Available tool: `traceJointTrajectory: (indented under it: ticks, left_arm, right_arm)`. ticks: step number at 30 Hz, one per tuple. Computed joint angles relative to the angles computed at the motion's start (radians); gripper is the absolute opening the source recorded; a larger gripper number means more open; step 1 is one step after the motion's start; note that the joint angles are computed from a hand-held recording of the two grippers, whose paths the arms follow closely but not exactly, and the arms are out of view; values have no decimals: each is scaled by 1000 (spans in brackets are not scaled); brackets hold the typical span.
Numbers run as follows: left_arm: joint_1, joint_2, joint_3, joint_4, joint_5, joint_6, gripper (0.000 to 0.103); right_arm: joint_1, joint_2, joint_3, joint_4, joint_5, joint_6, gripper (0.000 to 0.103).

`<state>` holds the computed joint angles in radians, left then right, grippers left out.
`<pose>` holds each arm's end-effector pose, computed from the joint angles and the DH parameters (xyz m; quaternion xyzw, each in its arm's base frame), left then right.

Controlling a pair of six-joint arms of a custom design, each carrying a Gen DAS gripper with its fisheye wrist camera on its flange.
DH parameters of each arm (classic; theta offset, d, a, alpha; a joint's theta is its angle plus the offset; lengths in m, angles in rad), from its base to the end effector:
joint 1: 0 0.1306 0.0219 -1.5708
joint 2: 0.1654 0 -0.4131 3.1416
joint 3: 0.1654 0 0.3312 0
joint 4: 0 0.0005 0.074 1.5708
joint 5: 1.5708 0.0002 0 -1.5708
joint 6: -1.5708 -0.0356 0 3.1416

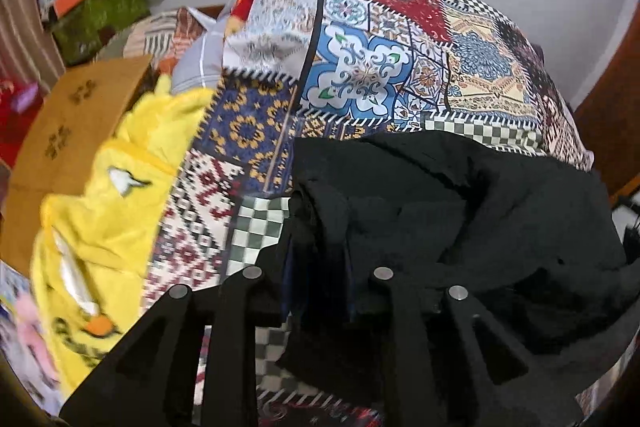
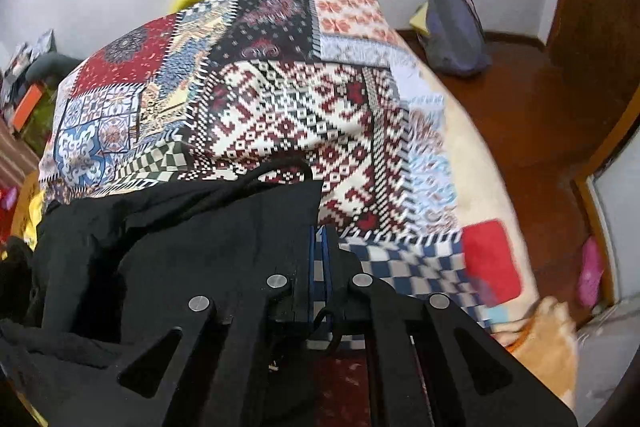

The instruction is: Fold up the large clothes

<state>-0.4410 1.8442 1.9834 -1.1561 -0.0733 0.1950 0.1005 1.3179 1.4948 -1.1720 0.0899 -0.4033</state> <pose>0.5280 -0.2469 0.4573 0.1080 0.9552 -0.0520 0.2706 0.3698 0.0336 0.5085 0.1571 0.9450 0.0290 0.2854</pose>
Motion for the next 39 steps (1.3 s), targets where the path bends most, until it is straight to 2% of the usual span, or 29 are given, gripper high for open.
traceJointTrajectory:
  ticks: [3,4,5,7,11,14,16,21,25,29,33,35,37,39]
  left_arm:
    - [-6,-44,0,-17,-36,-26,27]
    - [-9,-66,-8,-13,-46,-35,32]
    - [-13,-84,-18,-5,-57,-41,41]
    - [-25,-154,-75,43,-67,-60,50]
    - [-60,-250,-147,43,-71,-96,52]
    - [-94,-323,-227,54,-70,-119,59]
    - [-123,-365,-289,57,-65,-124,60]
    - [-203,-390,-394,59,-39,-107,60]
    - [-269,-355,-404,92,-30,-68,60]
    - [-301,-282,-337,124,-60,-44,60]
    - [-281,-185,-233,117,-51,-12,60]
    - [-264,-131,-175,100,-29,9,64]
    - [-254,-90,-142,92,-16,24,67]
    - [-251,-50,-116,94,-36,20,72]
  right_arm:
    - [45,-11,71,-54,38,65,4]
    - [59,-15,90,-68,48,72,4]
    - [88,-33,117,-90,64,70,4]
    - [132,-65,145,-104,54,55,4]
    - [254,-150,144,-102,21,11,4]
    - [381,-188,126,-127,64,-37,4]
    - [445,-202,104,-138,79,-80,5]
    - [574,-212,23,-123,74,-196,6]
    - [591,-184,-21,-83,45,-236,6]
    - [579,-145,-16,-45,54,-219,6]
    - [509,-73,10,-33,36,-180,6]
    - [483,-54,-1,-15,39,-161,6]
    - [435,-22,-10,-2,6,-130,6]
    - [396,-10,-32,25,-32,-114,5]
